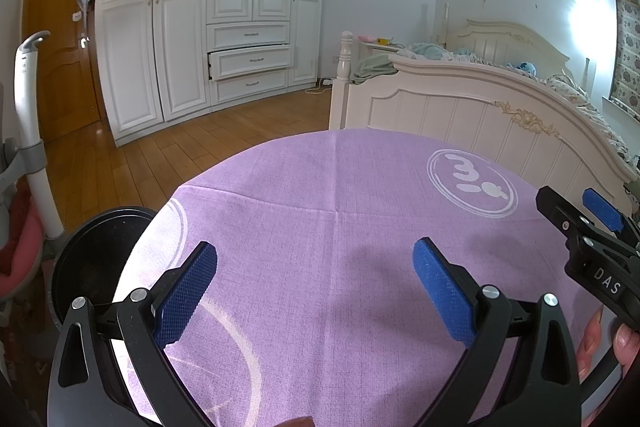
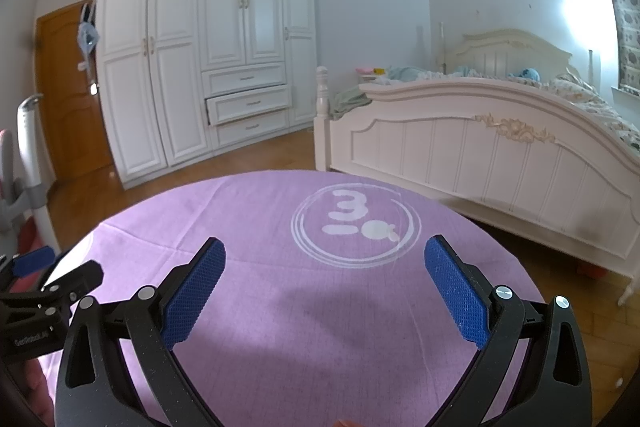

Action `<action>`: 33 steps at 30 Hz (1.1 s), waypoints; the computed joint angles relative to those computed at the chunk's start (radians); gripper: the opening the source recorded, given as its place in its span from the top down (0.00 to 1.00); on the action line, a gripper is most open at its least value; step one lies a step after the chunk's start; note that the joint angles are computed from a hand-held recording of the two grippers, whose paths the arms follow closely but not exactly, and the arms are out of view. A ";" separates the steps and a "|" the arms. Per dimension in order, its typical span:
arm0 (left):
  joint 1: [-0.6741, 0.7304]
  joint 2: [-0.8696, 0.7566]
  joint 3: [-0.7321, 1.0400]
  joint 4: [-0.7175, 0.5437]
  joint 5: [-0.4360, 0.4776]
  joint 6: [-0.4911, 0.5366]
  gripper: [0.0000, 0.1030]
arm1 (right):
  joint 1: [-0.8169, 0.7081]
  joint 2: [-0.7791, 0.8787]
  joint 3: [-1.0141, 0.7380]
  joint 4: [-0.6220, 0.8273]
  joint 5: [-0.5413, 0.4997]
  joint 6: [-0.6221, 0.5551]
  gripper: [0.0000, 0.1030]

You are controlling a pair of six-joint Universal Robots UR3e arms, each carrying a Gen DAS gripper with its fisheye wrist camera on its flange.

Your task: Collect trash

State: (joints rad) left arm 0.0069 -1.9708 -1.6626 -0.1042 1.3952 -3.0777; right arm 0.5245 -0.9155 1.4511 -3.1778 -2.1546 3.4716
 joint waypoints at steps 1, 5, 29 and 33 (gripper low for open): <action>0.000 0.000 0.001 -0.001 0.001 0.000 0.05 | -0.001 -0.001 0.002 0.001 0.002 0.002 0.04; -0.002 0.000 0.000 -0.004 0.002 0.003 0.05 | -0.006 -0.001 0.008 0.003 0.008 0.010 0.04; 0.004 0.002 0.002 -0.010 -0.016 0.004 0.05 | -0.019 -0.015 0.024 0.000 0.024 0.018 0.04; -0.004 -0.002 -0.001 0.042 -0.001 0.028 0.05 | -0.014 -0.020 0.039 -0.020 0.017 0.025 0.04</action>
